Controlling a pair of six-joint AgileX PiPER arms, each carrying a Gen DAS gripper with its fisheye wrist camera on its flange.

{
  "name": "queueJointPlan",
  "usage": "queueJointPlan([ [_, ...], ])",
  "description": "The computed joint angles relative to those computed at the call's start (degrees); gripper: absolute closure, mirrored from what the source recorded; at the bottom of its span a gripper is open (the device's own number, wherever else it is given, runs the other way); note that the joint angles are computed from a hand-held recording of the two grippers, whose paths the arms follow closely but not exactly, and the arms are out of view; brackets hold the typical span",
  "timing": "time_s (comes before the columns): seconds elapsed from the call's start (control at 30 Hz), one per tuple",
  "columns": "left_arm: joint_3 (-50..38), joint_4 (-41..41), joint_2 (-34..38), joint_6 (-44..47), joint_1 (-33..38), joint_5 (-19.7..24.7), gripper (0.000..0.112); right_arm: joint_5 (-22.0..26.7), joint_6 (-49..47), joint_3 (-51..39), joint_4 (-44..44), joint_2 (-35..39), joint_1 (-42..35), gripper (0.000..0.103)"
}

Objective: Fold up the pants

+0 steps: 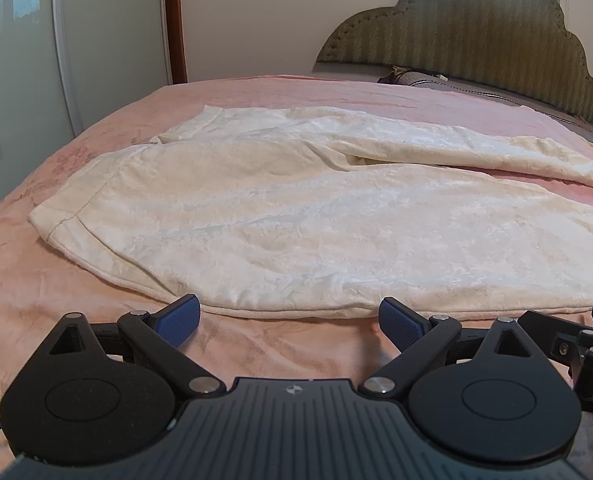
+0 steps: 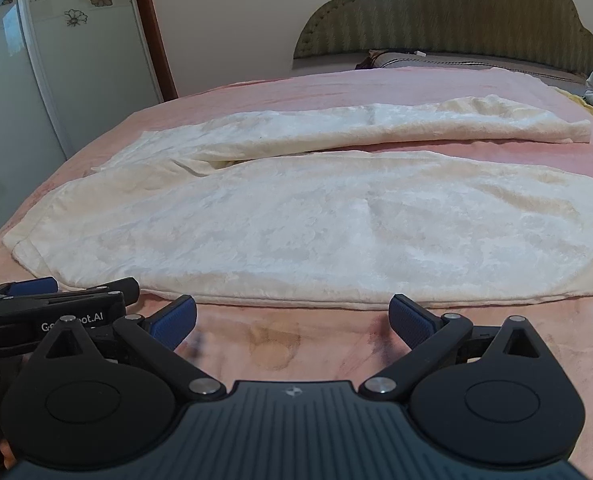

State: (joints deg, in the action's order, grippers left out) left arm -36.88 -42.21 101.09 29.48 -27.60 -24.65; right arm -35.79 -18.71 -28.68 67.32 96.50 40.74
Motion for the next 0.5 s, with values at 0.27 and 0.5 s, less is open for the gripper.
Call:
queueJointPlan([
  [0.27, 0.19, 0.67, 0.18, -0.71, 0.26, 0.01, 0.015, -0.28, 0.65, 0.26, -0.45, 0.1, 0.48, 0.0],
  [0.5, 0.18, 0.95, 0.32, -0.76, 0.47, 0.17, 0.014, -0.34, 0.94, 0.2, -0.53, 0.27, 0.69, 0.0],
])
